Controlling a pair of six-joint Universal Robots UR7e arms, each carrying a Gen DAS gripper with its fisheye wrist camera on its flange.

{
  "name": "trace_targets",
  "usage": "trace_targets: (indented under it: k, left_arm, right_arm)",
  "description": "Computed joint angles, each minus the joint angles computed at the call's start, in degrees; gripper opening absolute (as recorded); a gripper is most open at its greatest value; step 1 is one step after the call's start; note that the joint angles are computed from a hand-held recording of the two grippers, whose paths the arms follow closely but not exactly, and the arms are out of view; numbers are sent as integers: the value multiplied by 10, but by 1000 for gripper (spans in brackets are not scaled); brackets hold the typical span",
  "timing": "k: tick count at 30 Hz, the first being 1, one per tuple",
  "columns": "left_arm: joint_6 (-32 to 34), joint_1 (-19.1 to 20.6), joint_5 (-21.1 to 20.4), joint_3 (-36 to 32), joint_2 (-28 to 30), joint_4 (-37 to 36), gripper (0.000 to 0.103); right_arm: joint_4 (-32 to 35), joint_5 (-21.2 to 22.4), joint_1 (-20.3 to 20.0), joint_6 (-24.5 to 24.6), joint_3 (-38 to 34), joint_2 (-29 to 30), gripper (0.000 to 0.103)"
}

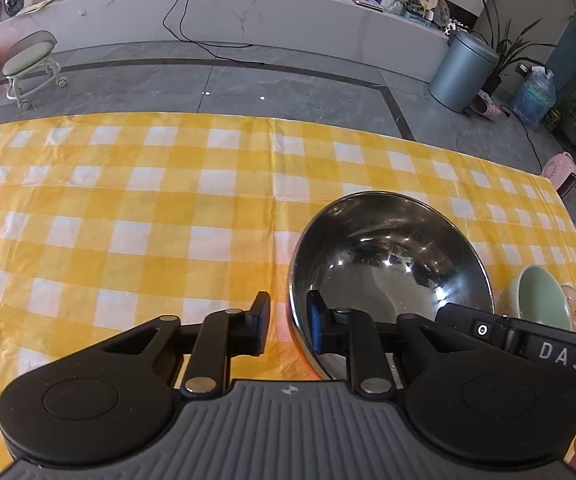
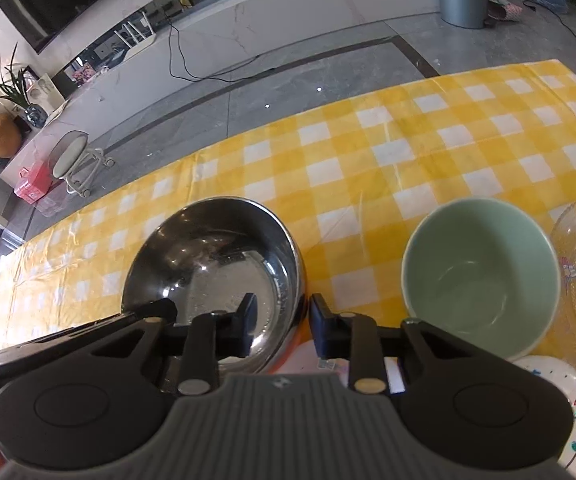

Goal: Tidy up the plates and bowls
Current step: 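Lower the blue steel bowl into the orange steel bowl with both grippers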

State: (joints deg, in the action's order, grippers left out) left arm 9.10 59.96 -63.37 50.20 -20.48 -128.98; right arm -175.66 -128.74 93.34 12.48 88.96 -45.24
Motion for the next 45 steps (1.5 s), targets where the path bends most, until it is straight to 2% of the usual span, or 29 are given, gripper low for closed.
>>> trace_targets:
  k: [2,3,4,8,15,22,28,34,45]
  left_arm:
    - [0,-1,-1,-2,1,1,13]
    - [1,-3,7,-1,1,-2,12]
    - [3,-5,13,2,1,-5,11]
    - [-1,-14,21,17,-8,-17,11]
    - [0,-31,35,78,-58,-45,10]
    - [-12,-53,52,171,-134,-67,10]
    - [-22,-69,55,249,-207,-75,10]
    - [-45,-85,52,310,-271,-49,10]
    - [-72,-95,44,389,-344,-24,10]
  right_arm:
    - [-4,-1,-1,0,-1,2,20]
    - [-6,-2,-2,1,-2,2,14]
    - [-4,-3,-2,6,-1,1,12]
    - [9,5,-2,29,7,-9,12]
    - [-3,19,17,35,44,-38,11]
    - [-31,7,58,27,98,-71,11]
    - [-35,7,97,45,156,-112,11]
    - [-37,-6,138,57,212,-149,11]
    - [-18,-25,188,97,284,-187,11]
